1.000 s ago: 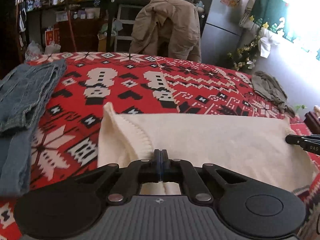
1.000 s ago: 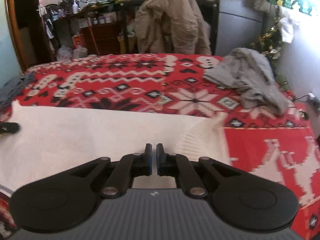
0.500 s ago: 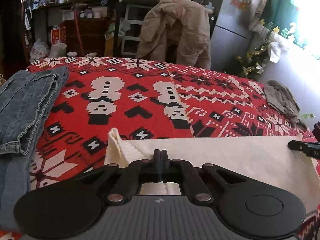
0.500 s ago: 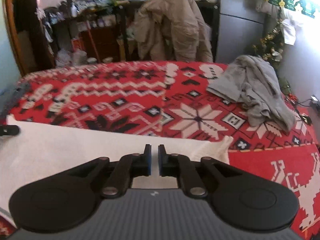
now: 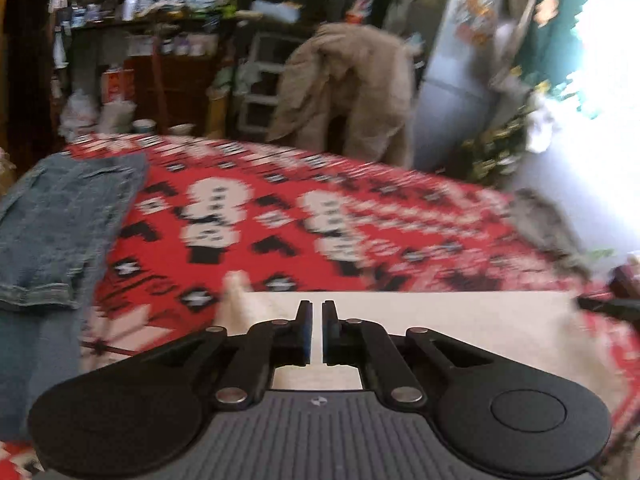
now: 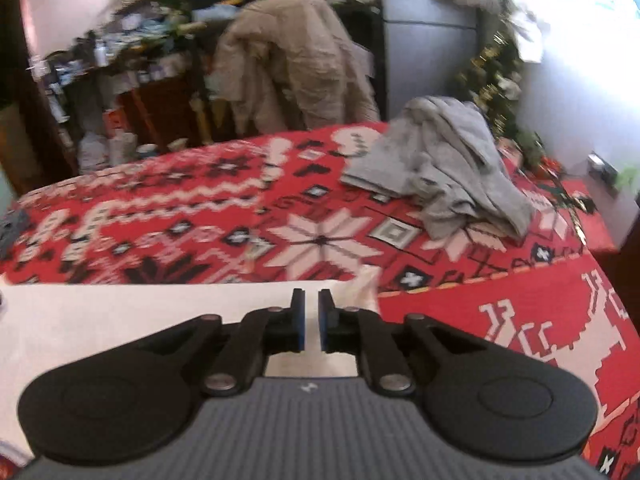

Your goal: Fold clothes

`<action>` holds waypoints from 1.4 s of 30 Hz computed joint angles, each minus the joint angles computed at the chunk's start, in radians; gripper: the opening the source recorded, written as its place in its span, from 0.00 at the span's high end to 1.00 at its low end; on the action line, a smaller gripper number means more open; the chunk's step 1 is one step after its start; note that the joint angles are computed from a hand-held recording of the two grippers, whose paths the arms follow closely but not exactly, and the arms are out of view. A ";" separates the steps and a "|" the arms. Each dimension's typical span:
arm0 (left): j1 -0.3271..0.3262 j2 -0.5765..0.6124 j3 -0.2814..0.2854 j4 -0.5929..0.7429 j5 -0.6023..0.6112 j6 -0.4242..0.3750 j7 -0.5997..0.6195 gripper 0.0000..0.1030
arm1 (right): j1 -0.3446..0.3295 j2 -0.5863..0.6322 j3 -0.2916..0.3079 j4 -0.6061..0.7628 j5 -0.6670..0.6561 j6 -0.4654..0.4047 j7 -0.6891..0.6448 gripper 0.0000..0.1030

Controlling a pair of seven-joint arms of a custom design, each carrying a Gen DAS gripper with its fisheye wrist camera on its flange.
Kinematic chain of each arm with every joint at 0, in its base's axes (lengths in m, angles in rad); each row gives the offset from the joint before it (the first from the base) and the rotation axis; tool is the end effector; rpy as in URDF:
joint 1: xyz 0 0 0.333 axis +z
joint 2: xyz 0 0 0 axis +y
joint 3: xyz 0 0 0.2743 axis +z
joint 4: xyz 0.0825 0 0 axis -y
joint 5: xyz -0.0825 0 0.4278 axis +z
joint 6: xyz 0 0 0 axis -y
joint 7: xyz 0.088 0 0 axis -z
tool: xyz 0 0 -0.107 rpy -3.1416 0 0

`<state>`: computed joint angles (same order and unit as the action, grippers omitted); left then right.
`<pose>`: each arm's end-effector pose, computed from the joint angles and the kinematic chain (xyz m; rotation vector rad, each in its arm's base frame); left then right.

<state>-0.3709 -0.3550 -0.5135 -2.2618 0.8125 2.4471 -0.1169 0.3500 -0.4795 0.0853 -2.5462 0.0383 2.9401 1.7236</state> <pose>0.3411 -0.4331 0.4840 -1.9323 1.4806 -0.9964 0.4548 0.2099 0.4814 -1.8431 1.4209 -0.5308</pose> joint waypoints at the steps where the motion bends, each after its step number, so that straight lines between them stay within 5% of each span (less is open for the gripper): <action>1: 0.001 0.001 -0.004 0.003 0.016 0.030 -0.017 0.97 | 0.050 -0.019 -0.028 -0.013 0.027 -0.009 -0.037 0.91; 5: -0.016 0.104 -0.019 0.072 0.040 0.131 -0.013 0.97 | 0.202 -0.085 -0.081 -0.057 0.118 -0.049 -0.176 0.91; 8: -0.064 0.173 -0.014 0.118 0.024 0.106 0.047 0.97 | 0.258 -0.127 -0.063 -0.093 0.153 -0.080 -0.233 0.92; 13: -0.140 0.127 0.006 0.063 -0.009 0.035 0.054 0.96 | 0.173 -0.253 0.037 -0.185 0.093 -0.149 -0.160 0.91; 21: -0.136 0.007 -0.024 -0.022 -0.123 0.026 0.030 0.96 | 0.107 -0.438 0.016 -0.290 0.056 -0.248 -0.063 0.90; 25: -0.127 0.037 -0.031 -0.001 -0.117 0.078 0.058 0.96 | 0.193 -0.435 -0.021 -0.290 0.070 -0.198 -0.121 0.86; 29: -0.147 0.085 -0.038 0.048 -0.136 0.014 0.140 0.95 | 0.252 -0.404 -0.013 -0.274 0.084 -0.205 -0.161 0.86; 37: -0.176 0.074 -0.039 0.055 -0.151 -0.052 0.160 0.95 | 0.210 -0.483 0.024 -0.319 0.066 -0.277 -0.102 0.86; 42: -0.151 0.090 -0.068 0.073 0.005 -0.016 0.040 0.90 | 0.248 -0.489 -0.015 -0.320 0.087 -0.238 -0.124 0.84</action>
